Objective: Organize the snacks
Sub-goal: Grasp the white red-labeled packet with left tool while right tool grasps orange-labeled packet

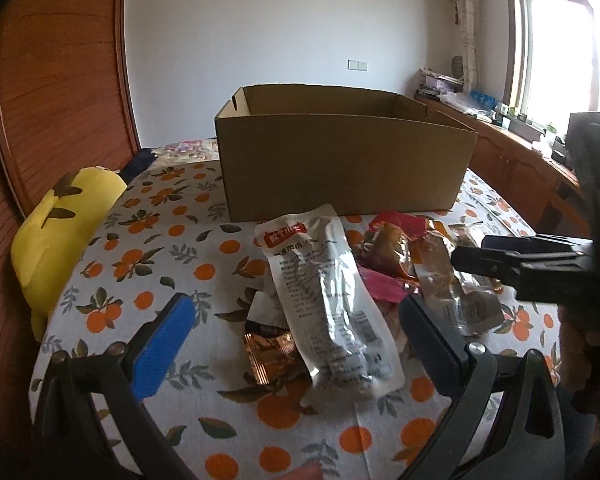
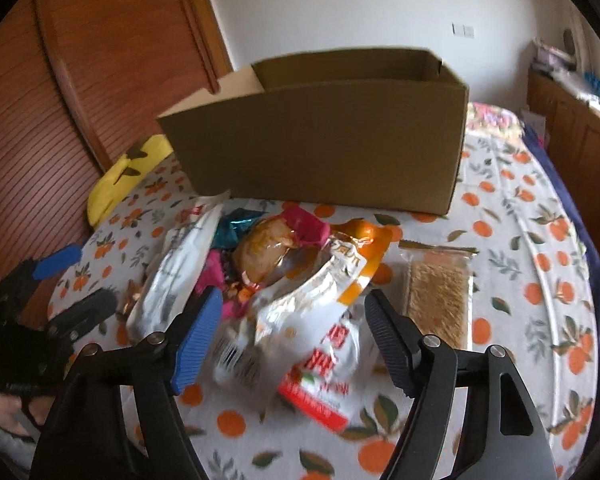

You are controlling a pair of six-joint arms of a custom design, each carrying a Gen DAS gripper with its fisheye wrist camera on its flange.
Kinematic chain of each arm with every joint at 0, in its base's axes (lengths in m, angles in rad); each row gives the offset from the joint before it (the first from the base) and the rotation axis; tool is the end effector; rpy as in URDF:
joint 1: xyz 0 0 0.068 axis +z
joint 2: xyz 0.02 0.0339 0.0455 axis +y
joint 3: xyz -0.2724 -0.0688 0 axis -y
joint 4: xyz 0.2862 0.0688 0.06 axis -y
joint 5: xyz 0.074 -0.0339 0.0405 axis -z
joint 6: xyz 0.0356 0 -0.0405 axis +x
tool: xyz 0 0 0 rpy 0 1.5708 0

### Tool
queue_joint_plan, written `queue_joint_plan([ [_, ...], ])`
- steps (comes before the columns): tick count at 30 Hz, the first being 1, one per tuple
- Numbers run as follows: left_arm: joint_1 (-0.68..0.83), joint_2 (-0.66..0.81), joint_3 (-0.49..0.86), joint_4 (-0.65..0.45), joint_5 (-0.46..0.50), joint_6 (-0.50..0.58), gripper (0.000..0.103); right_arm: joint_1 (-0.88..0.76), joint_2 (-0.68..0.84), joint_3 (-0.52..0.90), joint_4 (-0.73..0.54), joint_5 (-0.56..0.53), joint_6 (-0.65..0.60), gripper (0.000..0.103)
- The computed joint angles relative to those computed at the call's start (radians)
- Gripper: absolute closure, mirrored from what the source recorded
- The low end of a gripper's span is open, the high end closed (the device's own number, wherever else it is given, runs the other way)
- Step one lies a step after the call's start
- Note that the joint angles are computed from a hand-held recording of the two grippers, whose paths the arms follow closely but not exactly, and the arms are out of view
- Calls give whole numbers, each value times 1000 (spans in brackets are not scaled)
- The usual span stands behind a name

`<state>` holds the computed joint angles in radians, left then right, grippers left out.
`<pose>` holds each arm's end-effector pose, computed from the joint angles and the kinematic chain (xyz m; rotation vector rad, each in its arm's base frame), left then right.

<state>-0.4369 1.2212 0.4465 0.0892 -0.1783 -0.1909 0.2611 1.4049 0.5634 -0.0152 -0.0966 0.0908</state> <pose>0.2361 -0.1033 0.1431 0.1810 2.2397 -0.1377 0.2717 0.0761 0.1260 -0.2514 2.4282 0.2755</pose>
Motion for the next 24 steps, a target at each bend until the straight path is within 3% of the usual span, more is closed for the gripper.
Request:
queue_joint_plan([
  [9, 51, 56, -2, 51, 72, 11, 1, -38, 206, 157, -60, 3, 20, 28],
  [20, 77, 176, 73, 64, 135, 14, 2, -18, 273, 186, -45, 57, -18, 28],
  [24, 74, 220, 114, 46, 156, 6, 2, -13, 267, 160, 7, 103, -26, 49],
])
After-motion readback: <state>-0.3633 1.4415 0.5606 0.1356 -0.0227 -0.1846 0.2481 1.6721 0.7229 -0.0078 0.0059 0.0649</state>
